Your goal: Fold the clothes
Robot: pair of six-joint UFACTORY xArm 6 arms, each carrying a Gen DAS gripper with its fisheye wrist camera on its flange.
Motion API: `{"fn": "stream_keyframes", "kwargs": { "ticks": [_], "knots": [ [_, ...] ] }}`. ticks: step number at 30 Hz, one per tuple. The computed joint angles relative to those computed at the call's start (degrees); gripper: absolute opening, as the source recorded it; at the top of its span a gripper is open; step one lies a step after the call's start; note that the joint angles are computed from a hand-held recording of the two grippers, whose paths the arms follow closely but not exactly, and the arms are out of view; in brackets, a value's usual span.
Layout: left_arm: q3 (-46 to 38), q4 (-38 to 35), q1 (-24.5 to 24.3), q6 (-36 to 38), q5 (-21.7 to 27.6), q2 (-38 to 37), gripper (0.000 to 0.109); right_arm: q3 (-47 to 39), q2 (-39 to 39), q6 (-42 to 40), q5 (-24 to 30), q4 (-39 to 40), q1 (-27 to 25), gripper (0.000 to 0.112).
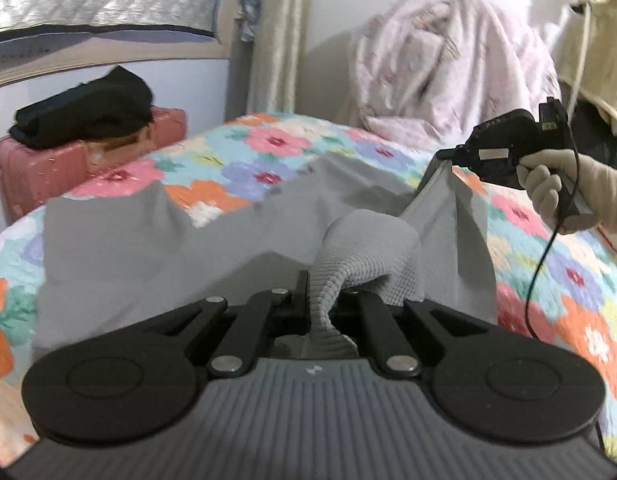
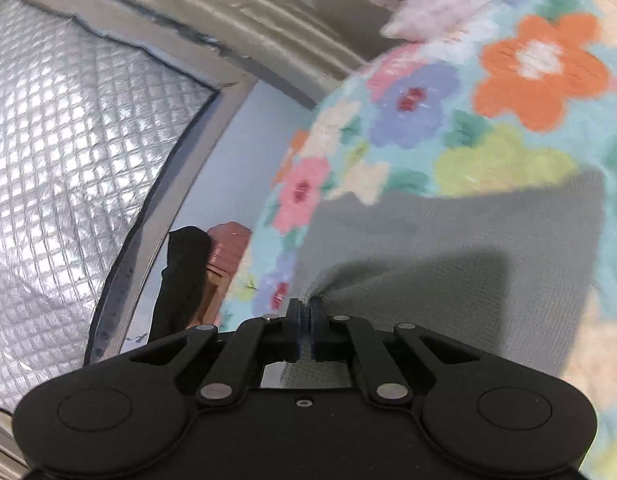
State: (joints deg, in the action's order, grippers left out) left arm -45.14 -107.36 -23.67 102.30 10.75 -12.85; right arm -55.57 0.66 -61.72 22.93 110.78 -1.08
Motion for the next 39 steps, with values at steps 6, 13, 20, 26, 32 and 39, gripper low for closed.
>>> {"fn": "stream_keyframes", "kwargs": {
  "ticks": [6, 13, 20, 26, 32, 39],
  "knots": [
    [-6.5, 4.8, 7.4, -4.4, 0.8, 4.0, 0.003, -16.6, 11.7, 1.3, -4.1, -5.3, 4.8, 0.006],
    [-17.0, 29.0, 16.2, -33.8, 6.4, 18.4, 0.004, -35.0, 27.5, 20.9, -7.8, -37.7, 8.7, 0.013],
    [-21.6, 32.3, 18.8, -40.8, 6.9, 25.8, 0.004, -30.6, 26.4, 17.3, -8.6, -38.1, 10.4, 0.036],
    [-23.3, 28.3, 20.0, -37.3, 7.1, 28.0, 0.005, -24.5, 22.1, 18.3, 2.8, -43.0, 13.7, 0.040],
    [-25.9, 30.6, 19.4, -34.0, 6.3, 28.6, 0.004, -24.8, 22.2, 21.6, 21.0, -50.9, 18.6, 0.043],
    [-26.6, 52.0, 20.0, -55.6, 6.0, 31.2, 0.016, -19.0, 19.6, 17.8, 25.9, -47.3, 24.0, 0.043]
  ]
}}
